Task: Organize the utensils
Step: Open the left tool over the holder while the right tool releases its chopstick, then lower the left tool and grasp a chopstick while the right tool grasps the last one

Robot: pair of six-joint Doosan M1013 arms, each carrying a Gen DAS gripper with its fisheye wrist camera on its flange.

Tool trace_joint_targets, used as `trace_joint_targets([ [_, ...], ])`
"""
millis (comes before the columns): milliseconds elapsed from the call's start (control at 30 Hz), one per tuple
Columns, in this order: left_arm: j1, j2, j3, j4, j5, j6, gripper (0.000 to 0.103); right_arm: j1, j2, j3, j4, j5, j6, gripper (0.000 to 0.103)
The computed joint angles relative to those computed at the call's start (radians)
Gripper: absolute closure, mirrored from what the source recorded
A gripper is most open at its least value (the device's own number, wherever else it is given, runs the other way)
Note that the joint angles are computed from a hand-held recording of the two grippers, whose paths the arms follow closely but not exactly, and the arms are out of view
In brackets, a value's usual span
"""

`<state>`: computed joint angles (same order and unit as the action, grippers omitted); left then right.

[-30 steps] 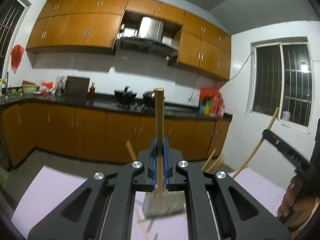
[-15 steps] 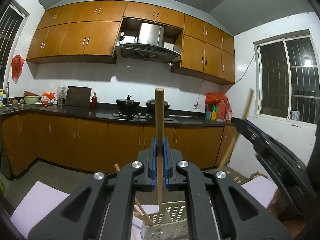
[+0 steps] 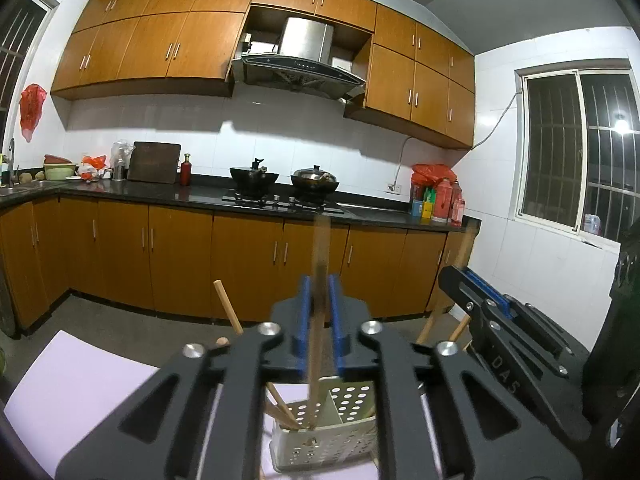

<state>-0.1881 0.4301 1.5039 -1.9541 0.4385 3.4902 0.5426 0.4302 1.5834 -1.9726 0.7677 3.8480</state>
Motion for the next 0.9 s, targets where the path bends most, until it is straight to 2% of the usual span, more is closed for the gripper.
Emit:
trace_joint_targets([
  [33,0.000,-0.001,-0.001,-0.002,-0.002,0.001,0.079,0.002,-0.006,0.005,0.004,0.003,0.002,0.077],
  [100,0.004,-0.007,0.005,-0.021,0.000,0.016,0.075,0.002,-0.013,0.008,0.005,0.004,0.006,0.070],
  [233,0.011,-0.019,0.015,-0.036,0.004,0.019,0.075,0.005,-0.029,0.013,0.014,0.002,-0.004,0.070],
  [500,0.041,-0.073,0.080,-0.079,0.011,0.068,0.074,0.033,-0.086,0.073,0.027,0.051,-0.050,0.070],
  [700,0.072,-0.114,0.170,-0.053,-0.019,0.083,0.068,0.052,-0.118,0.144,0.164,0.067,-0.115,0.065],
  [800,0.079,-0.112,0.208,0.053,-0.054,0.013,0.066,0.047,-0.114,0.170,0.312,0.025,-0.180,0.065],
  [900,0.078,-0.086,0.218,0.321,-0.073,-0.223,0.066,0.031,-0.092,0.176,0.498,-0.048,-0.296,0.065],
])
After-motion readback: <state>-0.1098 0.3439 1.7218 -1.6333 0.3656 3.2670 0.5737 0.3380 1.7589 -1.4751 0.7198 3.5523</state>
